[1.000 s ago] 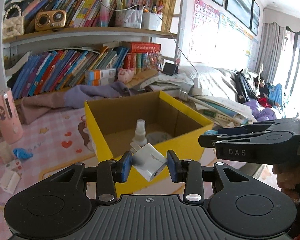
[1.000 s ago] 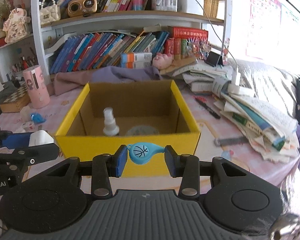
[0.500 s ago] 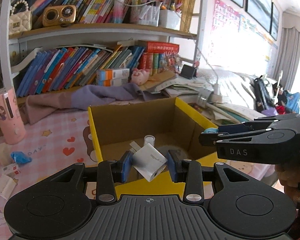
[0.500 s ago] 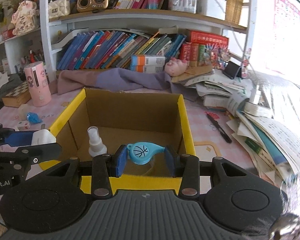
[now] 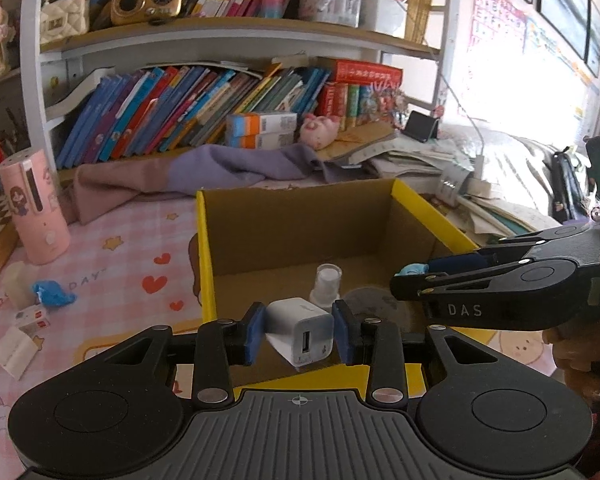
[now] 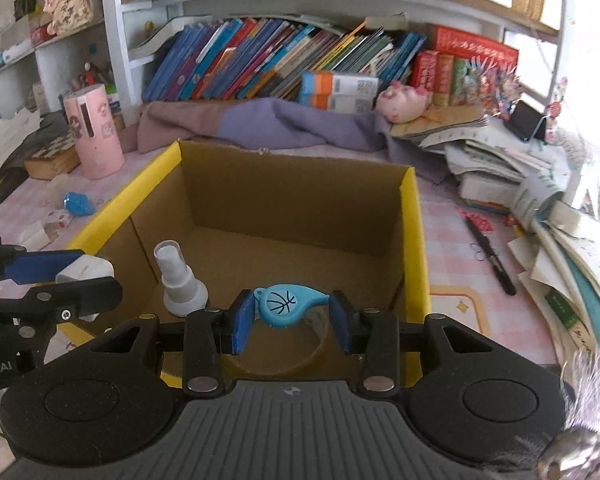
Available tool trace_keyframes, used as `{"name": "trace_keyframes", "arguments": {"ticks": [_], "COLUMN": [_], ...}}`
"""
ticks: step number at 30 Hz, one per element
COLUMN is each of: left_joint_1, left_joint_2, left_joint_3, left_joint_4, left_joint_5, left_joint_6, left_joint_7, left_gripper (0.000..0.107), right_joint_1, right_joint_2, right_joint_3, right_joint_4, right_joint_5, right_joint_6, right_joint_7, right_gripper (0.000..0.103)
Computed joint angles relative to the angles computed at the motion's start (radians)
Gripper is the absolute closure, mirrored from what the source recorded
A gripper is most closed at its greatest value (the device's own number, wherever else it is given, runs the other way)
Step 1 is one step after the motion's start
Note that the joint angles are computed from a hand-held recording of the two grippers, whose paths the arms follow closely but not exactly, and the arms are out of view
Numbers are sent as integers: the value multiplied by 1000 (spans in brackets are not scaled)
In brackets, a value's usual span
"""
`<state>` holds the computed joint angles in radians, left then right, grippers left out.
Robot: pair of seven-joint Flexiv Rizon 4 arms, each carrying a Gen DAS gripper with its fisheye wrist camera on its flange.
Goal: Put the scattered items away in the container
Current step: 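Lower the eraser with the right tool while the left tool lowers the charger into the box, then open the right tool releasing the eraser while the left tool releases the charger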
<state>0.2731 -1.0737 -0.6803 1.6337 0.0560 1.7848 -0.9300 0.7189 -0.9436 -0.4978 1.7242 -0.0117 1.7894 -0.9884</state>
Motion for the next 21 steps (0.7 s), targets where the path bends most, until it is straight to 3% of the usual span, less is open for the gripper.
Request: {"name": "trace_keyframes", "arguments": {"ticks": [9, 17, 21], "left_joint_1": [-89, -101, -98], "left_joint_2": [40, 42, 42], "left_joint_3": [108, 113, 106], "left_joint_4": [-43, -52, -46], "left_joint_5": [-103, -145, -157], "left_joint_6": [-98, -122, -119], "left_joint_7": [12, 66, 82], "left_gripper": [72, 72, 72], "right_joint_1": [-177, -314, -338], "right_joint_2": [7, 1, -6], "right_joint_3": [196, 366, 391], "right_joint_4": [-97, -163, -178], "right_joint_5": [-125, -210, -238], "right_joint_6": [-98, -221, -239], "right_joint_7": [-12, 14, 24], "right_gripper": [65, 65, 65]}}
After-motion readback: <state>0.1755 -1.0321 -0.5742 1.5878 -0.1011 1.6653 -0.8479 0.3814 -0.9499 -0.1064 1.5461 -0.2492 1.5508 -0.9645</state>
